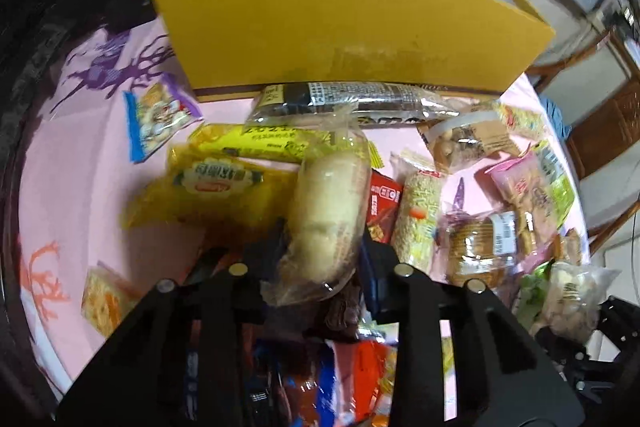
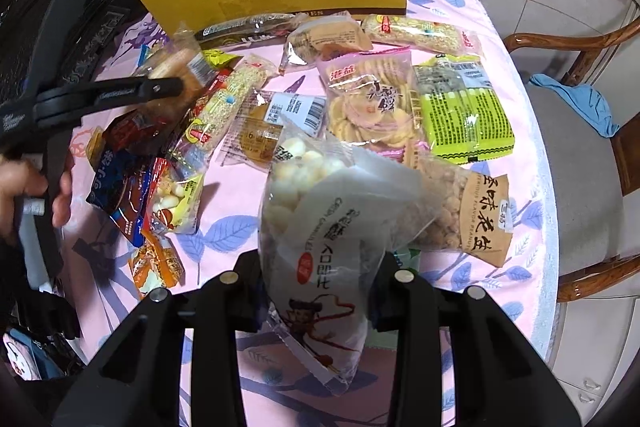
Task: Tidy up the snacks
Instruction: 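Grasp the clear bread roll pack with the left gripper while the right gripper holds the candy bag, then drop the bread roll and candy bag into the yellow box with both grippers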
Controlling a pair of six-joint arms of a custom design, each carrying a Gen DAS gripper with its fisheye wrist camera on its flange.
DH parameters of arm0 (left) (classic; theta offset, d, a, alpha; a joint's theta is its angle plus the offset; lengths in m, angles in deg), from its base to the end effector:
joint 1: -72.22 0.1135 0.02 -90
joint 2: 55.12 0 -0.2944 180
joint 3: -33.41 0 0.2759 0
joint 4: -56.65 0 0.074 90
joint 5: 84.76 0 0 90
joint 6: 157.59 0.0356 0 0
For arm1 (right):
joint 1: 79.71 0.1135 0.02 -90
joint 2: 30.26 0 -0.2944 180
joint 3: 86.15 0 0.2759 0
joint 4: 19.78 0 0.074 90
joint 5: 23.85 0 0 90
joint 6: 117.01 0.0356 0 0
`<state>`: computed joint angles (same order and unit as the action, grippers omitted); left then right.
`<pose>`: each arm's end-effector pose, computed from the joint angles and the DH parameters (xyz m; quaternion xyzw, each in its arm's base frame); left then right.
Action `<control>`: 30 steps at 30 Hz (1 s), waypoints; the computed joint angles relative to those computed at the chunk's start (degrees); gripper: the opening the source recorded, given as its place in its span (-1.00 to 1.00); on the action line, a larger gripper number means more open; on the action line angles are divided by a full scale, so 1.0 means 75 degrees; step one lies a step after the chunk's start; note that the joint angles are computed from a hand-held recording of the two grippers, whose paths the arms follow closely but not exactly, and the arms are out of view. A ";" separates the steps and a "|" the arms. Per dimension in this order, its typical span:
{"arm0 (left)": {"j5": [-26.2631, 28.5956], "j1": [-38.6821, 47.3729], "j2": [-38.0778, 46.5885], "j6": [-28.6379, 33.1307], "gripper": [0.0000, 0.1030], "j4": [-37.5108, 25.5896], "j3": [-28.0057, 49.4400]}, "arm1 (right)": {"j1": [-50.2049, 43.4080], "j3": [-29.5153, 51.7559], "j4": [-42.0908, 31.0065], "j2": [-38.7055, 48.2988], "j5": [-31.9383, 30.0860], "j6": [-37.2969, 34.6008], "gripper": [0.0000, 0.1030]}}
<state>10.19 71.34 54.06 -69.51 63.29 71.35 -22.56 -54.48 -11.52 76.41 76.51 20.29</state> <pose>0.2523 -0.0069 0.0314 0.0006 0.9747 -0.0475 0.2185 0.1241 0.1804 0.0289 -0.0656 0.9734 0.1045 0.1929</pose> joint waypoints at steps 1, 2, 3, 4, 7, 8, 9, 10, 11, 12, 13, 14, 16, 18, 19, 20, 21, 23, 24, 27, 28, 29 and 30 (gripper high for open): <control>0.0033 0.0022 -0.0222 -0.0131 -0.38 0.0052 -0.0172 | 0.0011 0.0004 -0.0010 -0.0024 0.0019 -0.0001 -0.28; 0.0084 0.0035 -0.0454 -0.0254 -0.38 0.0045 -0.0319 | 0.0011 0.0018 -0.0040 -0.0073 0.0038 -0.0024 -0.28; 0.0118 -0.0009 -0.0831 -0.0430 -0.38 -0.0009 -0.0527 | 0.0010 0.0032 -0.0073 -0.0124 0.0049 -0.0040 -0.28; 0.0089 -0.0090 -0.1133 -0.0565 -0.38 -0.0048 -0.0695 | -0.0008 0.0060 -0.0147 -0.0226 0.0056 -0.0074 -0.28; -0.0098 -0.0433 -0.2198 -0.1147 -0.38 -0.0346 -0.1125 | -0.0063 0.0181 -0.0414 -0.0558 0.0074 -0.0198 -0.28; -0.0234 -0.0554 -0.2583 -0.1344 -0.38 -0.0483 -0.1248 | -0.0083 0.0245 -0.0566 -0.0771 0.0092 -0.0247 -0.28; -0.0347 -0.0628 -0.2936 -0.1529 -0.38 -0.0626 -0.1352 | -0.0092 0.0298 -0.0694 -0.0951 0.0119 -0.0287 -0.28; -0.0434 -0.0691 -0.3223 -0.1700 -0.38 -0.0817 -0.1393 | -0.0093 0.0346 -0.0822 -0.1148 0.0164 -0.0334 -0.28; -0.0481 -0.0743 -0.3454 -0.1831 -0.38 -0.0991 -0.1407 | -0.0098 0.0410 -0.1015 -0.1441 0.0234 -0.0402 -0.28; -0.0537 -0.0818 -0.3686 -0.1959 -0.38 -0.1155 -0.1434 | -0.0099 0.0468 -0.1172 -0.1660 0.0277 -0.0445 -0.28; -0.0575 -0.0847 -0.3876 -0.2007 -0.38 -0.1326 -0.1432 | -0.0111 0.0518 -0.1322 -0.1886 0.0311 -0.0491 -0.28; -0.0602 -0.0882 -0.4092 -0.2044 -0.38 -0.1516 -0.1443 | -0.0128 0.0588 -0.1491 -0.2139 0.0361 -0.0558 -0.28; -0.0543 -0.0813 -0.4418 -0.2040 -0.38 -0.1773 -0.1433 | -0.0116 0.0721 -0.1780 -0.2552 0.0480 -0.0683 -0.28; -0.0506 -0.0755 -0.4597 -0.2012 -0.38 -0.1955 -0.1361 | -0.0142 0.0821 -0.1950 -0.2788 0.0534 -0.0799 -0.28; -0.0504 -0.0750 -0.4680 -0.2017 -0.38 -0.2058 -0.1312 | -0.0188 0.0882 -0.2010 -0.2863 0.0532 -0.0871 -0.28; -0.0517 -0.0765 -0.4722 -0.2024 -0.38 -0.2159 -0.1229 | -0.0260 0.0970 -0.2063 -0.2917 0.0526 -0.0970 -0.28; -0.0538 -0.0788 -0.4743 -0.2038 -0.38 -0.2231 -0.1148 | -0.0326 0.1029 -0.2086 -0.2944 0.0519 -0.1044 -0.28; -0.0535 -0.0786 -0.4777 -0.2028 -0.38 -0.2333 -0.1008 | -0.0512 0.1183 -0.2145 -0.2973 0.0471 -0.1200 -0.28; -0.0527 -0.0780 -0.4766 -0.2008 -0.38 -0.2392 -0.0916 | -0.0604 0.1217 -0.2169 -0.3018 0.0427 -0.1260 -0.28; -0.0441 -0.0726 -0.4597 -0.1992 -0.38 -0.2465 -0.0634 | -0.0930 0.1428 -0.2175 -0.2909 0.0273 -0.1519 -0.28; -0.0422 -0.0712 -0.4505 -0.1964 -0.38 -0.2485 -0.0519 | -0.1032 0.1499 -0.2163 -0.2844 0.0218 -0.1607 -0.28; -0.0390 -0.0673 -0.4381 -0.1926 -0.38 -0.2516 -0.0359 | -0.1175 0.1641 -0.2174 -0.2738 0.0136 -0.1717 -0.28; -0.0335 -0.0608 -0.4205 -0.1871 -0.38 -0.2538 -0.0137 | -0.1302 0.1761 -0.2176 -0.2642 0.0055 -0.1818 -0.28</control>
